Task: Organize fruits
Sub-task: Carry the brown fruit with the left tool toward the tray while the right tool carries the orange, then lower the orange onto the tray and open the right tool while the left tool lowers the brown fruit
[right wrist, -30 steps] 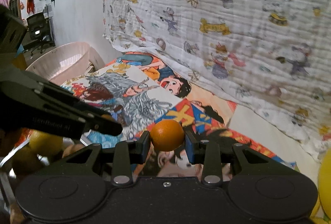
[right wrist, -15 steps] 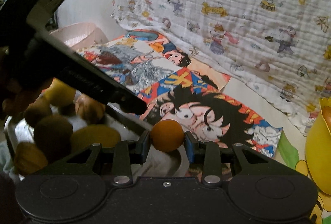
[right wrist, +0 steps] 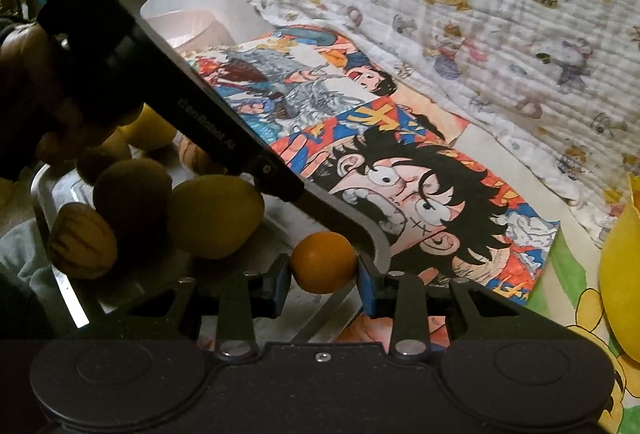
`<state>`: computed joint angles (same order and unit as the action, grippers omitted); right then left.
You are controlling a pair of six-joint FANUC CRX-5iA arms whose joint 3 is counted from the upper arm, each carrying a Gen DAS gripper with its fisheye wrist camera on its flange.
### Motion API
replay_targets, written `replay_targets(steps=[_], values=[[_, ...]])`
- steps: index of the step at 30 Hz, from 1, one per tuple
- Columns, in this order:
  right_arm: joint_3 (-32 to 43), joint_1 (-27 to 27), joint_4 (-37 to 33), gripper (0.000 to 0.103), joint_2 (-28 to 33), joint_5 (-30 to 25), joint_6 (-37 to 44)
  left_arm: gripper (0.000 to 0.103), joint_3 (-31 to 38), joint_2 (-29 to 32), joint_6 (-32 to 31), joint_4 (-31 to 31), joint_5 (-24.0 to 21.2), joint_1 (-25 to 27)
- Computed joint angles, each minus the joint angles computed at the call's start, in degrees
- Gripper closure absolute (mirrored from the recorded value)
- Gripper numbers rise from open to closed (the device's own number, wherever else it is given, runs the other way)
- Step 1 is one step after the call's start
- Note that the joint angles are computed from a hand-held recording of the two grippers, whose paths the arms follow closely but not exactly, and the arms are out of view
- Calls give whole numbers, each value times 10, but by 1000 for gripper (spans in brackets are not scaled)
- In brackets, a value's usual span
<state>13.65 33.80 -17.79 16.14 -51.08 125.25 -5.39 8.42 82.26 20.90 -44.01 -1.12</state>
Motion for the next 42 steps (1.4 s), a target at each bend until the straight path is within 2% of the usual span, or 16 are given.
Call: replay_targets(steps=[15,42], values=[[10,5,4,66,9,-22,14,73,11,-13,20,-44,-27,-1],[14,11,18,65,19,-24,12,72,3,-12,27,-34,-37,8]])
